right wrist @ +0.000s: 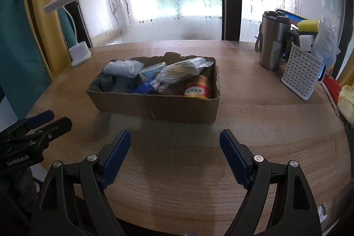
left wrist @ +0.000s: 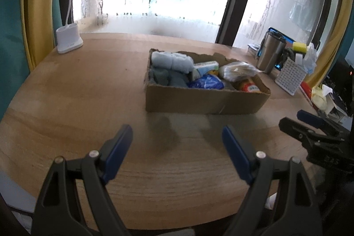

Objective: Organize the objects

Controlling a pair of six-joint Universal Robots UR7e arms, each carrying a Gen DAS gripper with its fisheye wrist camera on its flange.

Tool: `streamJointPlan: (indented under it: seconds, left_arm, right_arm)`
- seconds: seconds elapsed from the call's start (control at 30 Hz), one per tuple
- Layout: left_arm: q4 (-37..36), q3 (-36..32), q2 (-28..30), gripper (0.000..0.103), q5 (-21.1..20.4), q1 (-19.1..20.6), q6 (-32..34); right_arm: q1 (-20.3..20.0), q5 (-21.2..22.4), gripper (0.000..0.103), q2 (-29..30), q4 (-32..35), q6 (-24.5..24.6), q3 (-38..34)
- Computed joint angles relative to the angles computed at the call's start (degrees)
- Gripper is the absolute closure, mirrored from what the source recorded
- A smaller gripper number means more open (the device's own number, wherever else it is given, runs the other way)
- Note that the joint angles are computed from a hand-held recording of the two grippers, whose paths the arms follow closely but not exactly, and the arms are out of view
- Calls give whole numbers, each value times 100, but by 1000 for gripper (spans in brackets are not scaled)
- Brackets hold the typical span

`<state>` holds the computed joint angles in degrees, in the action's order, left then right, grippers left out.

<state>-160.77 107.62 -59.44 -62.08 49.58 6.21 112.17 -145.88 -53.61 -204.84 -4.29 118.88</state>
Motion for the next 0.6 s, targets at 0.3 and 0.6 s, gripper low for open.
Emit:
streamJointPlan:
  seconds: [0.3,0.6]
  left_arm:
    - [-29,-25,39,19,-35,-27,36]
    - [102,-61,34,19,-95,-7,-27]
  right_arm:
    - [-29,-34,18,-25,-23,15,45]
    - [-68,-5,18,-48,16,80,81]
